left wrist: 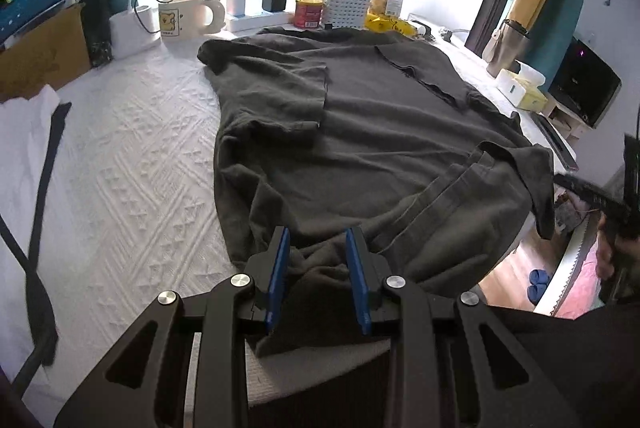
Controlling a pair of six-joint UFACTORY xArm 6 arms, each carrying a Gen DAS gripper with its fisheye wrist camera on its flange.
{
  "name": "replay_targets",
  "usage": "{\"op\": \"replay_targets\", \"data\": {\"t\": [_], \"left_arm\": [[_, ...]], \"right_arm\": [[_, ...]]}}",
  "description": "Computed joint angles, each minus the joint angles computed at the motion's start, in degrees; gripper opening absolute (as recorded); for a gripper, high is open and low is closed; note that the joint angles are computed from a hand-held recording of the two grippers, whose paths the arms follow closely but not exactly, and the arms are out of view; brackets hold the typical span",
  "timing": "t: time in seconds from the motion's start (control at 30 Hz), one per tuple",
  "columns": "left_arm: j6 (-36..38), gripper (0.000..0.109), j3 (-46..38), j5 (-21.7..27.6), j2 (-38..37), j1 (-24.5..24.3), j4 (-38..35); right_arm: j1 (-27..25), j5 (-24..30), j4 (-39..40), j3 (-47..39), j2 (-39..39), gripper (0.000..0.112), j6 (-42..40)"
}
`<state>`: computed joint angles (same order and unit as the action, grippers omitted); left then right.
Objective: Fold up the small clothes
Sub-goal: 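Grasp the hem with the right gripper while the left gripper holds it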
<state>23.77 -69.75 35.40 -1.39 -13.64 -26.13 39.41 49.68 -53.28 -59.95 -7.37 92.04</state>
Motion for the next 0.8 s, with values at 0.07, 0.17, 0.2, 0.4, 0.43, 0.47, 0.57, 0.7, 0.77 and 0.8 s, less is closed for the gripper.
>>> {"op": "replay_targets", "data": {"t": [0.07, 0.17, 0.2, 0.4, 0.43, 0.47, 0.57, 0.7, 0.77, 0.8], "left_arm": [[0.84, 0.028, 0.73, -0.88, -0.50, -0.39, -0.99], [1.67, 0.028, 1.49, -1.12, -1.05, -0.61, -2.02], [1.44, 0.028, 1.81, -1.28, -1.25, -0.64, -1.80], [3.89, 0.028, 4.64, -3.94, -3.27, 0.17, -6.60], [4.18, 0.028, 5.14, -4.55, -3.62, 0.26, -7.29], [4.50, 0.028, 5.39, -4.83, -3.79, 0.29, -7.68], [5.90, 0.029, 5.60, -4.72, -4.01, 0.30, -9.43], [9.92, 0.028, 5.68, -5.10, -4.43, -0.56, -13.13], [11.43, 0.028, 5.71, -5.15, -4.49, -1.06, -14.41], [12.15, 0.028, 5.54, -4.61, -4.35, -1.14, -15.15]], "right_arm": [[0.35, -1.45, -0.23, 1.89, -1.01, 0.052, 2.40], [0.63, -3.05, 0.14, 2.98, -0.93, 0.052, 4.69], [0.46, -4.49, 0.43, 3.23, -0.61, 0.052, 5.15], [0.28, -10.80, 1.73, 2.78, 1.79, 0.052, 4.29], [0.24, -11.34, 2.97, 2.34, 2.50, 0.049, 2.94], [0.19, -11.62, 3.64, 1.93, 3.07, 0.035, 1.99], [0.30, -12.78, 5.88, 0.24, 4.51, 0.006, -3.60], [2.29, -7.44, 4.73, -2.64, 3.78, 0.005, -7.18], [2.35, -6.79, 2.03, -2.72, 1.78, 0.005, -4.68], [2.87, -4.38, -1.18, -3.91, 0.88, 0.005, -3.07]]}}
